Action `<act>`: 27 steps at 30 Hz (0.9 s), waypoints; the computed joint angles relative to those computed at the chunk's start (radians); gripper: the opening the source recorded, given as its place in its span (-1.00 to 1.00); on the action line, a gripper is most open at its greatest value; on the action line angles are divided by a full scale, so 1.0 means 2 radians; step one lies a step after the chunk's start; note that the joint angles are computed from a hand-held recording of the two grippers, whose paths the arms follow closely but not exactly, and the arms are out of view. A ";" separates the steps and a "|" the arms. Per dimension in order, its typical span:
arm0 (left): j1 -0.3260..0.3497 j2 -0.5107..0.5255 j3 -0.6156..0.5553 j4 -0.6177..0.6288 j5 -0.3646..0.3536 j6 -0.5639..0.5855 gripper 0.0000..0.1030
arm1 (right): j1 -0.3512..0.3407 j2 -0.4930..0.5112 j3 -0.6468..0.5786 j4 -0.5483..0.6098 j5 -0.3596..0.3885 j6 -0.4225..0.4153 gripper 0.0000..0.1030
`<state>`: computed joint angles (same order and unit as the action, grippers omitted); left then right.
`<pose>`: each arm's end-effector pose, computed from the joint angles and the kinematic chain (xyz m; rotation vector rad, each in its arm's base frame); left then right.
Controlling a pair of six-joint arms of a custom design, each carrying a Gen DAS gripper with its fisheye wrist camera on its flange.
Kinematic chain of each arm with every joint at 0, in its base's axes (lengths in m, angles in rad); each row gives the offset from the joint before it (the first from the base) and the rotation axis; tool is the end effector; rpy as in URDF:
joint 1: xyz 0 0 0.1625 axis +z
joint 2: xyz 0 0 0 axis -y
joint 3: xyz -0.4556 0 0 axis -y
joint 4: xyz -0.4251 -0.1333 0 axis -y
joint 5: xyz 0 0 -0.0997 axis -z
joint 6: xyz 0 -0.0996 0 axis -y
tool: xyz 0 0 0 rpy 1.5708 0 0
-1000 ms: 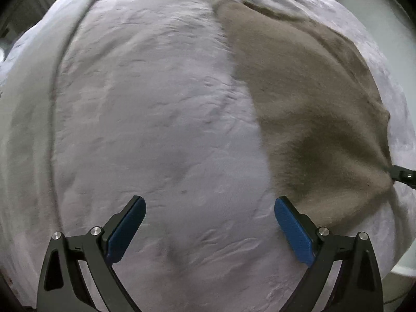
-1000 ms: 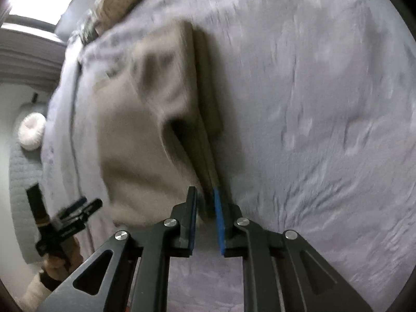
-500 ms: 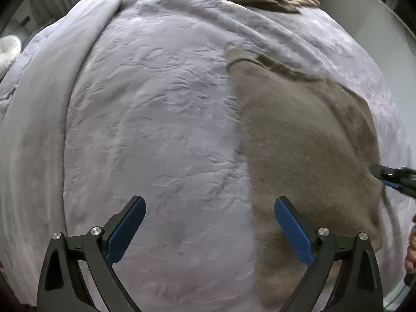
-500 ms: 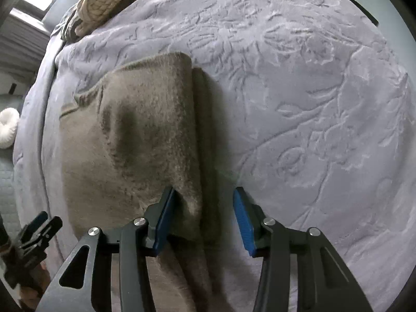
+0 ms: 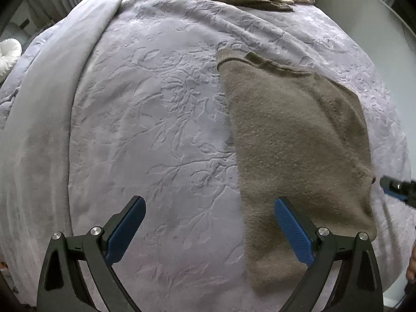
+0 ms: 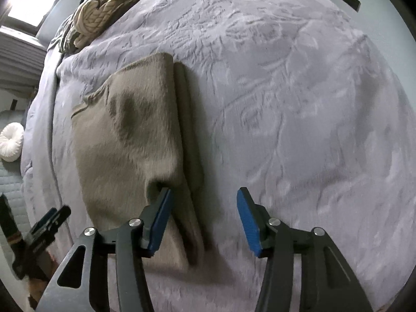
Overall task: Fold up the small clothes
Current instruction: 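Open the right tool and withdraw both tools from the sweater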
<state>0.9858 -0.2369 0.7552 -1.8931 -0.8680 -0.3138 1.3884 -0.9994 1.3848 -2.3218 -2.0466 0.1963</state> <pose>-0.3295 -0.8554 -0.0351 0.4139 2.3881 -0.1713 -0.0526 -0.7683 0.3389 -0.6104 -2.5593 0.4903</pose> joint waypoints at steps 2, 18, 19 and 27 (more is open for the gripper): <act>-0.001 -0.001 -0.001 0.006 -0.005 -0.008 0.94 | 0.000 -0.007 0.011 0.003 0.006 0.007 0.16; -0.007 0.002 -0.010 0.046 0.001 -0.021 0.94 | -0.004 -0.015 0.032 0.008 0.026 0.017 0.38; -0.008 0.002 -0.010 0.046 0.002 -0.021 0.94 | -0.004 -0.014 0.031 0.008 0.026 0.017 0.38; -0.009 0.008 -0.015 0.049 0.000 -0.026 0.98 | -0.006 -0.017 0.029 0.006 0.036 0.006 0.61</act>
